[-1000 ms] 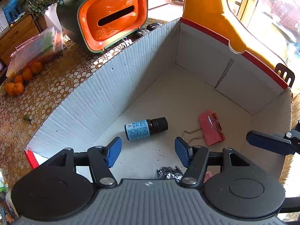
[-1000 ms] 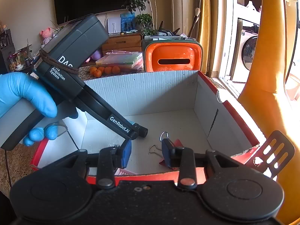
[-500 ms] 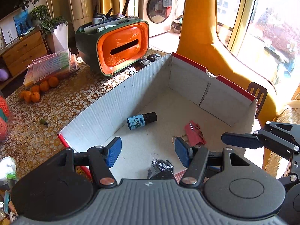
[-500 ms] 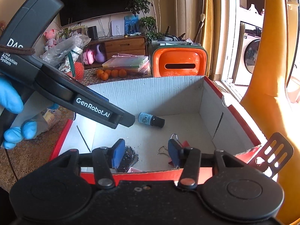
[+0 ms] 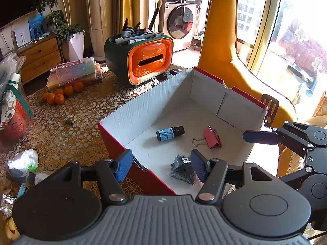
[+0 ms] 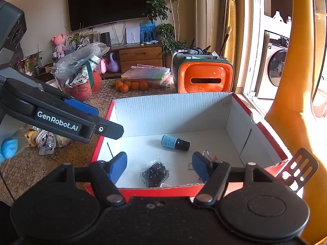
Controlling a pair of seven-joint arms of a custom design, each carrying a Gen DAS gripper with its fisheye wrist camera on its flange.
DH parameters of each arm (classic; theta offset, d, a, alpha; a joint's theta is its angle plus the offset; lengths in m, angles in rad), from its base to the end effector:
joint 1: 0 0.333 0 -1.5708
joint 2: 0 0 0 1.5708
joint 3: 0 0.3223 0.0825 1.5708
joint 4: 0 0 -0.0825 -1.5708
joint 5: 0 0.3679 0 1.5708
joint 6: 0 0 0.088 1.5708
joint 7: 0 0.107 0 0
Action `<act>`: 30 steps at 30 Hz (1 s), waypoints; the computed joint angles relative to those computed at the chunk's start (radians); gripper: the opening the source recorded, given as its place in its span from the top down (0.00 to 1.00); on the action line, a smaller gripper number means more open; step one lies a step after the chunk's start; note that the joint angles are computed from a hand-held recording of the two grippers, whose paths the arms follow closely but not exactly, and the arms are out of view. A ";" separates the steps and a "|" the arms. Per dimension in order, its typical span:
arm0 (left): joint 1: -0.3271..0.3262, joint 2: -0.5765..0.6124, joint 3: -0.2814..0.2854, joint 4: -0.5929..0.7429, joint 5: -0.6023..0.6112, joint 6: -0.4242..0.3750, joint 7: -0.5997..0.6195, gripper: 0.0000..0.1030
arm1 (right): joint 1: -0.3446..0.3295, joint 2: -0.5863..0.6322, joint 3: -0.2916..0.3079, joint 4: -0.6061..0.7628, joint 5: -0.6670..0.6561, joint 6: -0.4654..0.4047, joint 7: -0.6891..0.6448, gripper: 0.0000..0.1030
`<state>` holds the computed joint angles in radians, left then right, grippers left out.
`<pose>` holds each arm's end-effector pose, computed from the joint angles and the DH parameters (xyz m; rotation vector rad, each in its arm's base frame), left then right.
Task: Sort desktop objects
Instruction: 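Move both open tools back from the box to the item pile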
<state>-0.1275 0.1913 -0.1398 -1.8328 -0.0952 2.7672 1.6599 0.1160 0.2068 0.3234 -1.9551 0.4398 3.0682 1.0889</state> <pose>0.6258 -0.1601 0.5284 -1.5778 2.0705 -0.8583 0.5915 0.2241 0.4960 -1.9269 1.1969 -0.5382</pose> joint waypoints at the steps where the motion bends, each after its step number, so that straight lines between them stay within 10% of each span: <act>1: 0.005 -0.016 -0.003 -0.020 -0.013 0.010 0.008 0.40 | 0.006 -0.004 -0.003 -0.004 -0.004 0.004 0.006 0.27; 22: 0.071 -0.299 0.004 -0.409 -0.064 0.267 0.028 0.25 | 0.041 -0.078 0.057 -0.085 0.133 0.118 0.006 0.07; 30: 0.065 -0.359 0.033 -0.489 -0.166 0.314 0.104 0.21 | 0.159 -0.088 -0.049 -0.111 -0.122 0.148 0.211 0.04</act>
<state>-0.0622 -0.1677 -0.1064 -2.3221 -0.2609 3.0809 1.7643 0.2748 0.1192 0.2747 -2.0657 0.3180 3.2167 1.2999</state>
